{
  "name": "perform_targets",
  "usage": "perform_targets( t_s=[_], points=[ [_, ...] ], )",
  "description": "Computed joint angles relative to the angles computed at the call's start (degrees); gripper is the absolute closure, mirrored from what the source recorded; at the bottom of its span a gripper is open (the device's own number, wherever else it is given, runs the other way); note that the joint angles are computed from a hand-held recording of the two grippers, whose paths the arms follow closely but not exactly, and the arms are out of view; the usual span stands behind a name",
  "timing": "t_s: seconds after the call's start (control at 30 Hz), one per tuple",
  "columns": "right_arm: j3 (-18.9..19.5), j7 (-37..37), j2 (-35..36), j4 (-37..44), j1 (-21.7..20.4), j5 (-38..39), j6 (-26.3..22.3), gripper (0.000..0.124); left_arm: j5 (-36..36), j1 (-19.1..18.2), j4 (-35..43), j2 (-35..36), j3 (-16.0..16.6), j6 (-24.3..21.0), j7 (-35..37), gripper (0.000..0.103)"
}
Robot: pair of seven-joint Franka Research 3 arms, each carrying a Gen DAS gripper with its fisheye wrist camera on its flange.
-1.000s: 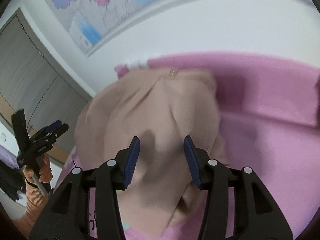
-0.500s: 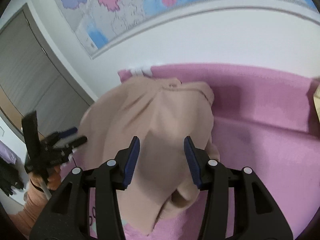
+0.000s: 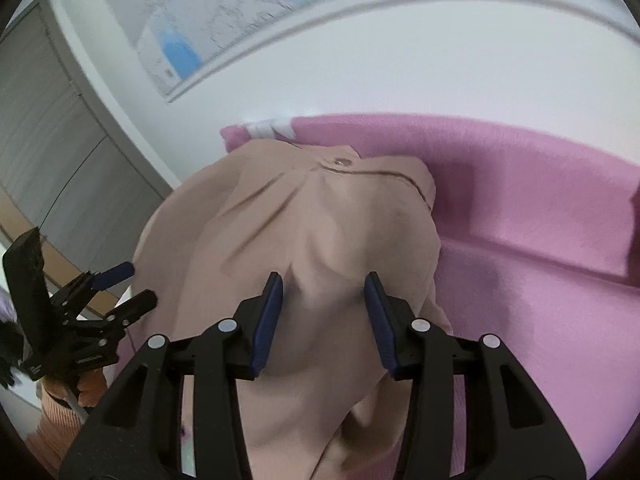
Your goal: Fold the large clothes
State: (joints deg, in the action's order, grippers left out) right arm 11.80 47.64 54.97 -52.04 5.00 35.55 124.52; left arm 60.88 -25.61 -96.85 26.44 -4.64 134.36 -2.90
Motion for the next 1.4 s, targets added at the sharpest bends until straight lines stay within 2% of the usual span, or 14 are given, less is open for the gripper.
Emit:
perform_targets(
  t_s=[0.1, 0.17, 0.23, 0.3, 0.4, 0.5, 0.6, 0.7, 0.77, 0.8, 0.93, 1.03, 1.23, 1.4],
  points=[
    [1.65, -6.02, -5.46, -8.35, -1.74, 2.68, 3.13, 0.081, 0.57, -0.28, 0.56, 0.19, 0.03, 0.4, 0.0, 0.021],
    [2.64, -10.44, -8.45, -12.75, -3.14, 4.84, 2.28, 0.081, 0.75, -0.5, 0.9, 0.37, -0.04, 0.94, -0.25, 0.021],
    [2.07, -12.35, -9.42, -14.12, -3.09, 4.96, -0.76, 0.081, 0.65, 0.01, 0.54, 0.38, -0.18, 3.81, -0.59, 0.021],
    [0.64, -15.24, -11.29, -18.02, -1.81, 4.21, 1.6, 0.082, -0.34, 0.13, 1.37, 1.39, -0.24, 4.57, 0.27, 0.021],
    [-1.57, -11.81, -8.93, -15.86, -0.29, 2.37, 0.9, 0.084, -3.75, 0.9, 2.19, 2.88, -0.42, 5.82, 1.89, 0.02],
    [-1.26, -10.68, -9.02, -16.14, -0.97, 3.02, 0.8, 0.084, -4.36, 0.13, 2.07, 2.84, 0.46, 5.97, 1.71, 0.02],
    [-0.06, -15.82, -14.67, -24.0, -2.17, 5.49, 5.33, 0.081, -3.96, -0.55, 0.75, 1.61, 1.14, 6.28, -0.93, 0.02],
    [1.19, -22.6, -19.15, -29.94, -3.81, 9.0, 5.47, 0.081, -0.51, -1.47, -1.03, 0.2, 1.46, 7.17, -3.87, 0.02],
    [-0.13, -24.27, -20.28, -31.33, -2.77, 7.88, 4.17, 0.083, -0.52, -1.07, -1.35, 0.23, 0.71, 7.77, -3.12, 0.02],
    [-1.17, -25.28, -21.25, -33.34, -1.47, 6.64, 6.58, 0.084, -0.74, -0.93, -1.19, 0.58, 0.47, 7.75, -2.47, 0.02],
    [-2.7, -21.46, -18.75, -30.57, -0.26, 5.11, 4.82, 0.085, -2.22, -0.41, -0.72, 1.7, 0.38, 8.08, -1.61, 0.019],
    [-2.47, -21.26, -19.19, -31.03, -0.62, 5.51, 5.1, 0.085, -2.85, -1.19, 0.27, 2.14, 0.56, 5.78, -1.08, 0.019],
    [-1.81, -26.81, -23.9, -37.0, -2.05, 10.36, 10.19, 0.083, 0.88, -3.82, 0.24, 1.2, 0.81, 2.72, -4.69, 0.019],
    [-4.3, -21.25, -21.48, -35.36, 0.73, 4.66, 10.66, 0.085, 0.0, -3.36, 2.73, 3.41, -0.14, 2.82, -3.2, 0.017]
  ],
)
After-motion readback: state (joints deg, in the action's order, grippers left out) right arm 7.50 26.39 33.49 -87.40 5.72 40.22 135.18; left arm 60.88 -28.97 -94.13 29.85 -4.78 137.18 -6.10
